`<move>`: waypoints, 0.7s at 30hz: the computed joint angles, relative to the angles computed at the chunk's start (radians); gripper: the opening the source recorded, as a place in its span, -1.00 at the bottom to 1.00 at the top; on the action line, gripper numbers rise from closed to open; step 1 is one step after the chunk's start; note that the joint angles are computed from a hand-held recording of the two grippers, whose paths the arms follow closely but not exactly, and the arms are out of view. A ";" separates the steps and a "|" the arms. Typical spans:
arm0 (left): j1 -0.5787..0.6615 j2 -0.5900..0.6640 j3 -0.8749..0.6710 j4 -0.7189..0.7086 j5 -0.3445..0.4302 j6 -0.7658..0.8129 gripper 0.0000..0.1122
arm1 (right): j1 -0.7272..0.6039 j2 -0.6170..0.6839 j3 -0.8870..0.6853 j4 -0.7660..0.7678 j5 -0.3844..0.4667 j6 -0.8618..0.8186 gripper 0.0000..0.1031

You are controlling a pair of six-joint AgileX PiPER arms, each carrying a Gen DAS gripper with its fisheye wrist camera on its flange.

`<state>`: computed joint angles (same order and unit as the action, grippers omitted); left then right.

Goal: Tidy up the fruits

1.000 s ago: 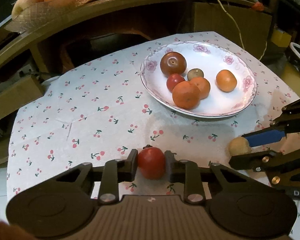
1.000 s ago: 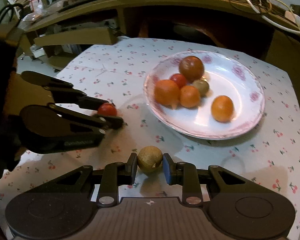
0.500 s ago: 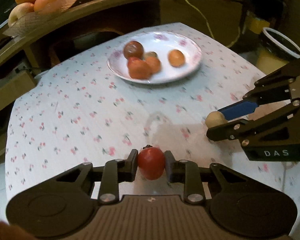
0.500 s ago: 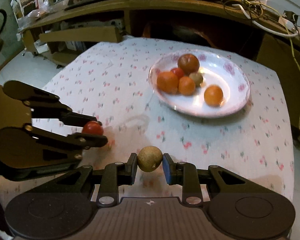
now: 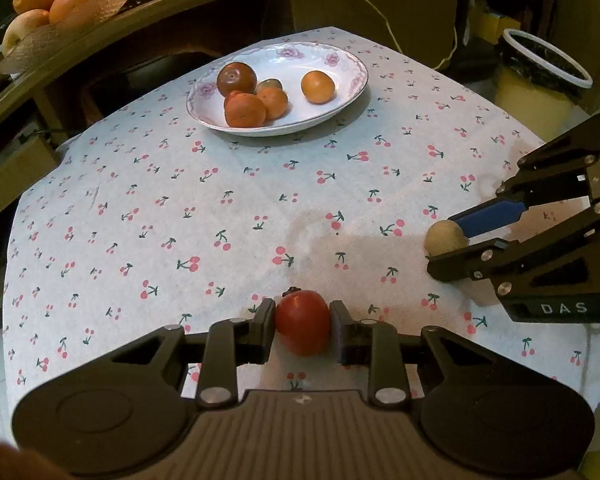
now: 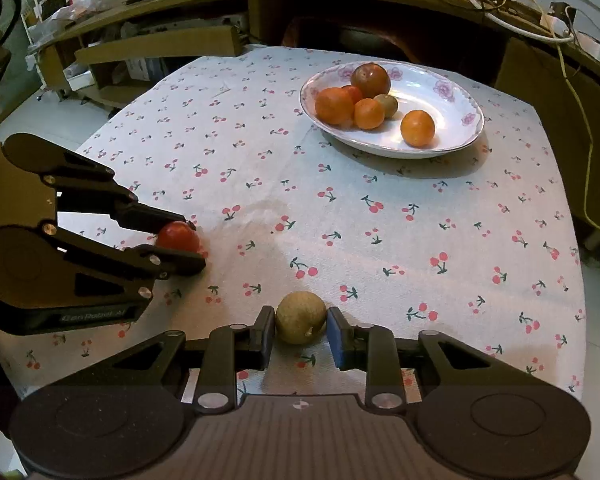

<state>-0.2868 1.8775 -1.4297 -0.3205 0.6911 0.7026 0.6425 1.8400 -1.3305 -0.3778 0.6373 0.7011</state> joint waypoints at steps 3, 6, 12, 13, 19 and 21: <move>-0.001 -0.006 0.004 0.013 -0.001 -0.011 -0.34 | 0.001 -0.006 0.009 0.007 -0.004 -0.015 -0.37; -0.001 -0.009 0.005 0.024 0.003 -0.027 -0.28 | -0.002 -0.018 0.024 0.007 -0.016 -0.013 -0.31; 0.004 -0.016 0.010 0.030 -0.007 -0.034 -0.24 | -0.002 -0.035 0.040 0.026 -0.020 -0.027 -0.11; 0.005 -0.017 0.010 0.026 -0.007 -0.032 -0.23 | 0.003 -0.039 0.043 0.015 -0.021 -0.015 -0.11; 0.017 -0.012 0.003 0.013 -0.006 -0.023 -0.19 | 0.008 -0.039 0.046 -0.007 -0.022 0.023 -0.11; 0.020 -0.006 -0.003 0.012 -0.001 -0.027 -0.19 | 0.006 -0.034 0.044 -0.016 -0.022 0.038 -0.11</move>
<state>-0.2667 1.8717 -1.4331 -0.3085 0.6901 0.6758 0.6486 1.8056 -1.2865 -0.3937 0.6154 0.7387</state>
